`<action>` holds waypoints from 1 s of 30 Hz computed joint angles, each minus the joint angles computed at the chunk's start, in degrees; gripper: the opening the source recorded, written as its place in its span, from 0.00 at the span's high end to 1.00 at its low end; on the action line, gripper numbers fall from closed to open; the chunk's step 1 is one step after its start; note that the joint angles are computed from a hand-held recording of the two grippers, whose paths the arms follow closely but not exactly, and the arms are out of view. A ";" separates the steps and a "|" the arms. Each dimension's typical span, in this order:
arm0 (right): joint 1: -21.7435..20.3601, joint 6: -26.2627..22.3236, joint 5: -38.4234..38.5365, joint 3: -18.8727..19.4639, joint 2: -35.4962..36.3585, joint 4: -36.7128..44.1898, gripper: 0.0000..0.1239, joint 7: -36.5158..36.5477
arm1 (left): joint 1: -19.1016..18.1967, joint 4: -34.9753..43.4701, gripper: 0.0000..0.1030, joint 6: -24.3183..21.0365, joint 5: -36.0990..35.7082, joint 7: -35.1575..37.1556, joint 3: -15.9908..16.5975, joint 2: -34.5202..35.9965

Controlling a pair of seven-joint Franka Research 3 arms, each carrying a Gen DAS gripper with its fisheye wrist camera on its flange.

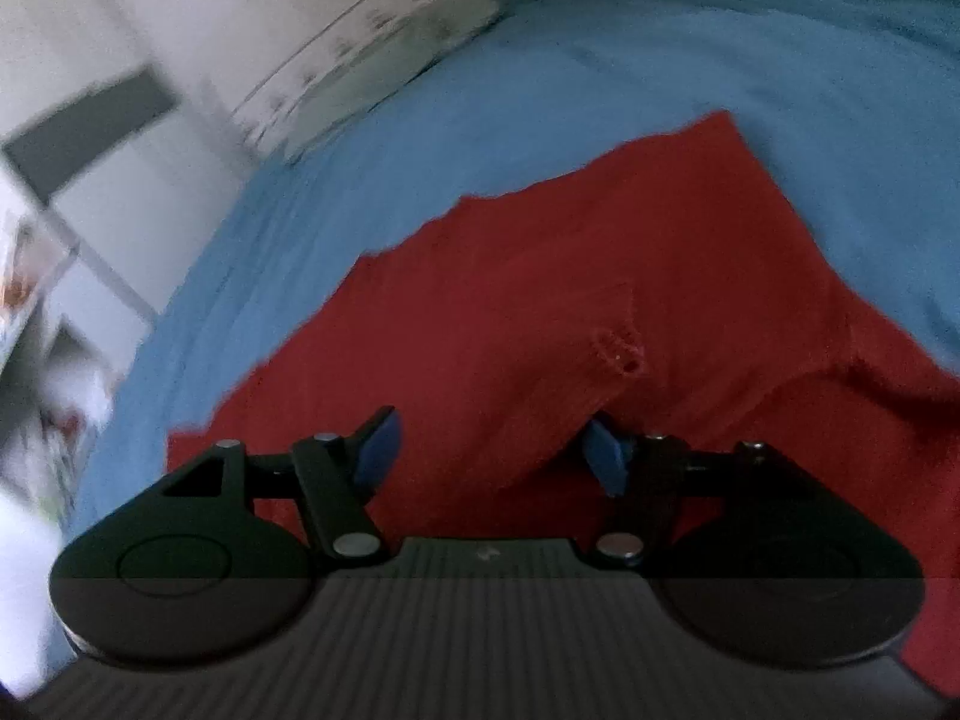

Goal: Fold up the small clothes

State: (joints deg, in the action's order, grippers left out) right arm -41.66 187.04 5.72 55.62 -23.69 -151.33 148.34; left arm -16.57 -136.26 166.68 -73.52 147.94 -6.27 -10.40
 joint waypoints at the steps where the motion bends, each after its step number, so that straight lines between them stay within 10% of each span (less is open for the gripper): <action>1: -2.17 -0.44 1.61 2.53 -1.36 0.08 0.37 2.74 | 0.13 0.02 0.08 -0.20 0.41 -0.58 0.00 0.03; 8: -9.95 -11.52 -4.24 8.89 -6.86 4.48 0.81 7.79 | 1.56 0.24 0.08 -3.14 3.29 -4.91 0.32 0.21; 19: -17.51 -1.05 -16.00 4.18 -5.47 12.99 0.81 -6.35 | 1.88 0.04 0.08 -3.41 9.00 -11.37 0.46 0.96; 25: -16.88 -8.15 -13.84 3.47 -4.64 8.50 0.81 -7.24 | 1.35 -0.32 0.08 -2.41 11.56 -12.88 0.48 0.91; 30: -14.53 -4.52 -16.15 1.70 -1.65 2.63 0.78 -5.62 | 1.10 -0.67 0.08 -1.92 12.45 -13.61 0.75 1.07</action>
